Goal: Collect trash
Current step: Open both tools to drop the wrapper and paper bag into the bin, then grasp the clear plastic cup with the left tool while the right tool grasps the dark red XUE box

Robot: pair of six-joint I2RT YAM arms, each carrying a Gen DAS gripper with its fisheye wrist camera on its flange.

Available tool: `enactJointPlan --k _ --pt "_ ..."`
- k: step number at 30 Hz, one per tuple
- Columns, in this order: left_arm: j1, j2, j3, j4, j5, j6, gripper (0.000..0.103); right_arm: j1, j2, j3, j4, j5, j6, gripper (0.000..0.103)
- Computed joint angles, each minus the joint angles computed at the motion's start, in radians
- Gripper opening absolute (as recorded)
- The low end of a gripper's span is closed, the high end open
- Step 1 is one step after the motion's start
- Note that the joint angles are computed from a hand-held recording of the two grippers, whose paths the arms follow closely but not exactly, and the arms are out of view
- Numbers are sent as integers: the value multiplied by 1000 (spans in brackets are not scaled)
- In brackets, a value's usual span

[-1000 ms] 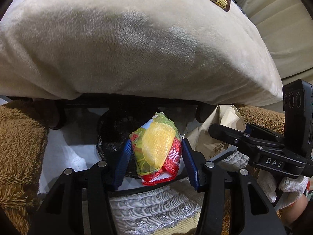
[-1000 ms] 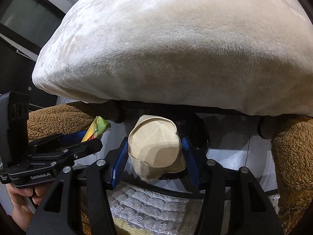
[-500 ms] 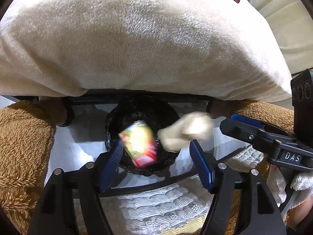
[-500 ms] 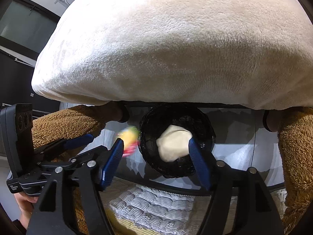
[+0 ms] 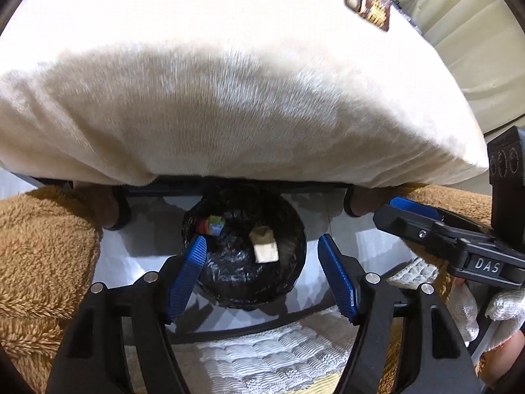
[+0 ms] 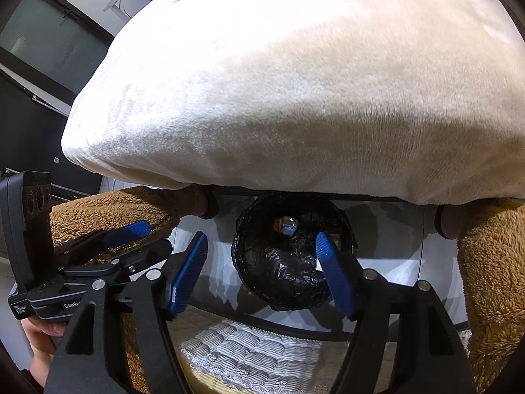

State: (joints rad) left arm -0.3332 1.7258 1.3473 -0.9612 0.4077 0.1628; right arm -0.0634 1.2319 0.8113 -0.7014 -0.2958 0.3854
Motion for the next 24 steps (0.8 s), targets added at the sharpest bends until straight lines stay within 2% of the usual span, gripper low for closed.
enactJointPlan --k 8,13,16,24 --pt "55 -116 -16 99 82 -8 68 -5 -138 -16 37 38 -11 69" --pt "76 -175 -18 150 132 -17 68 44 -250 -3 58 181 -48 69" --pt "80 -189 1 166 157 -16 68 28 -282 15 68 206 -71 69" --pt "83 -115 171 157 156 -1 68 -69 -152 164 73 180 -146 69"
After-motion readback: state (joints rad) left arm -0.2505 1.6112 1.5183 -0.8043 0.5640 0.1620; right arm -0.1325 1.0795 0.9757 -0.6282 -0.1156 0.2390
